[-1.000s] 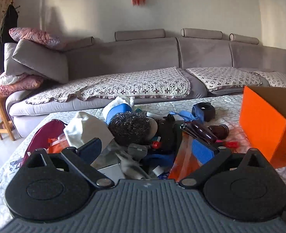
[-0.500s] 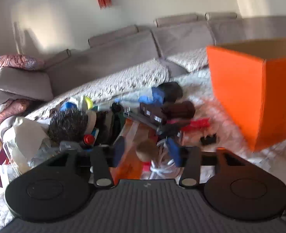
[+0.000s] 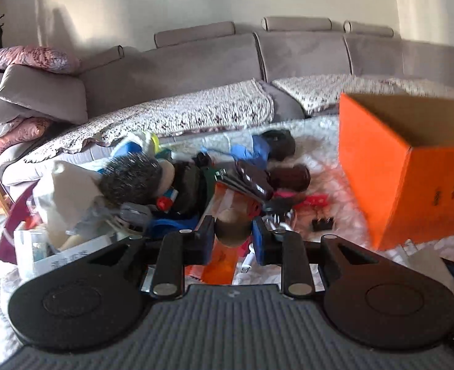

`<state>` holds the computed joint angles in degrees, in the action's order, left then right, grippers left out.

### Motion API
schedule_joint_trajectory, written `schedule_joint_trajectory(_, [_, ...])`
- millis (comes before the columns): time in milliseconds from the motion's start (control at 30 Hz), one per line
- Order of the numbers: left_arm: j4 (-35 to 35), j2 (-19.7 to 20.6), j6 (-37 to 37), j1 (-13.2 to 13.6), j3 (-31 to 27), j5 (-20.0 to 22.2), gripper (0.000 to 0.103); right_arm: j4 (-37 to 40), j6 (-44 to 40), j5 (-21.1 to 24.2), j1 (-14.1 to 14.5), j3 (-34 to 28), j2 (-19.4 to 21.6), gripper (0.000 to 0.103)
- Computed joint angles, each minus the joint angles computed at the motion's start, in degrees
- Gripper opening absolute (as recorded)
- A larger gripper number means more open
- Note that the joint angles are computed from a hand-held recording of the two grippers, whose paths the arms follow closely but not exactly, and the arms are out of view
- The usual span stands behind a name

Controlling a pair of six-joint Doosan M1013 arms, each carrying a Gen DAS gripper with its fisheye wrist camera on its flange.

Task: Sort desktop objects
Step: 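Grasp the white charger block with the right gripper while the left reaches the brown ball, then close the left gripper on the brown ball and lift it, then carry the ball with the left gripper while the right carries the charger into the box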

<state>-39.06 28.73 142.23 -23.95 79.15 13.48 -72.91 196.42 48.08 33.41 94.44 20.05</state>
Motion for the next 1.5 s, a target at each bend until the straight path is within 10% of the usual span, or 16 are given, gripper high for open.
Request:
schedule_joint_trajectory(500, [-40.49,-3.77,36.93,-1.89,2.21,5.45,0.026,-10.17,6.81,12.43,0.25,1.62,-5.44,0.035])
schedule_joint_trajectory(933, [-4.41,5.56,2.55,-7.59,-13.94,12.00,0.026,0.74,-1.18,10.49,-9.40,1.17,-6.68,0.035])
schedule_joint_trajectory(1500, [6.45,6.72,-6.11,-9.41,-15.89,12.74,0.026,6.32,-9.13,10.45,-12.27,0.53,-5.84,0.035])
